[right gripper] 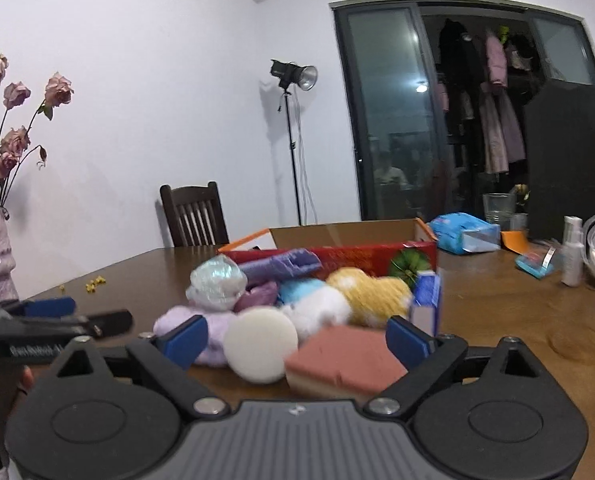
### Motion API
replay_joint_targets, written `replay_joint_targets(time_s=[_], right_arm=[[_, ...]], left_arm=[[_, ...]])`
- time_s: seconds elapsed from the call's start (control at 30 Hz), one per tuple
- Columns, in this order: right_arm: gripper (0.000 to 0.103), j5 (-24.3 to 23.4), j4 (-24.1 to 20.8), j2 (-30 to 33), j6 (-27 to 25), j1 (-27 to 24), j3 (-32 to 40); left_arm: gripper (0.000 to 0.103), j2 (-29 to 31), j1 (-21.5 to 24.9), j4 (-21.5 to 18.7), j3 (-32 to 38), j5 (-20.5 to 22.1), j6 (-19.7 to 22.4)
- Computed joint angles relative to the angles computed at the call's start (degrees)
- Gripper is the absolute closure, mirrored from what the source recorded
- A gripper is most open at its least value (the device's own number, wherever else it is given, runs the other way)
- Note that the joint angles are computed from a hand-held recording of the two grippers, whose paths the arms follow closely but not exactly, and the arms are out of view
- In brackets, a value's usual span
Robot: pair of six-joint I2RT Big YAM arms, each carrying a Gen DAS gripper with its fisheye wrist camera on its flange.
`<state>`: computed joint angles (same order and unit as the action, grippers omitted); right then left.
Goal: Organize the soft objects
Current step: 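Reach the left tool to the lilac towel and close on it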
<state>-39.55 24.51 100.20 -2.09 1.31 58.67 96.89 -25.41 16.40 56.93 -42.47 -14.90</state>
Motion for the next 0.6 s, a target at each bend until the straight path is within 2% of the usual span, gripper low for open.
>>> replay_joint_targets(time_s=[0.07, 0.1, 0.13, 0.17, 0.23, 0.3, 0.33, 0.37, 0.43, 0.5, 0.57, 0.6], right_arm=[[0.034, -1.5, -4.1, 1.1, 0.1, 1.1, 3.3], [0.038, -3.3, -6.6, 1.8, 0.2, 1.7, 5.3], [0.043, -4.7, -8.4, 2.4, -0.3, 2.2, 6.8], [0.048, -5.9, -10.0, 3.0, -1.2, 2.9, 8.2], [0.057, -7.4, -13.3, 4.7, -4.3, 4.9, 11.4], [0.065, -6.2, -23.4, 6.5, -10.6, 7.0, 16.1], [0.068, -5.2, -26.7, 7.3, -12.4, 7.9, 17.7], [0.068, -4.1, -27.6, 7.5, -13.6, 8.5, 18.2], [0.066, -0.6, -26.4, 7.2, -14.2, 9.0, 17.6], [0.066, 0.8, -28.8, 7.8, -14.0, 8.6, 19.4], [0.066, 1.5, -31.1, 8.2, -14.9, 8.4, 21.2], [0.065, 3.4, -30.1, 8.0, -15.2, 8.6, 21.0]], left_arm=[[0.000, 0.2, 1.9, -1.5, 1.3, 3.0, -2.0], [0.000, 0.3, 2.9, -2.2, 1.9, 4.3, -3.4], [0.004, 0.5, 4.2, -3.4, 2.8, 5.6, -4.5], [0.015, 0.6, 5.3, -4.9, 3.6, 6.3, -5.4], [0.028, 0.9, 7.6, -10.3, 6.0, 9.3, -9.1], [0.028, 0.6, 10.7, -13.6, 6.8, 18.2, -14.7], [0.030, 0.4, 12.2, -14.8, 6.9, 22.6, -17.4], [0.032, 0.4, 13.3, -15.4, 7.0, 25.7, -18.7], [0.035, 0.5, 14.3, -15.3, 6.7, 28.7, -16.9], [0.047, 1.1, 14.2, -15.7, 7.2, 31.0, -13.9], [0.070, 2.1, 14.3, -16.6, 8.3, 35.0, -12.6], [0.072, 2.6, 14.6, -16.8, 8.8, 36.7, -12.1]])
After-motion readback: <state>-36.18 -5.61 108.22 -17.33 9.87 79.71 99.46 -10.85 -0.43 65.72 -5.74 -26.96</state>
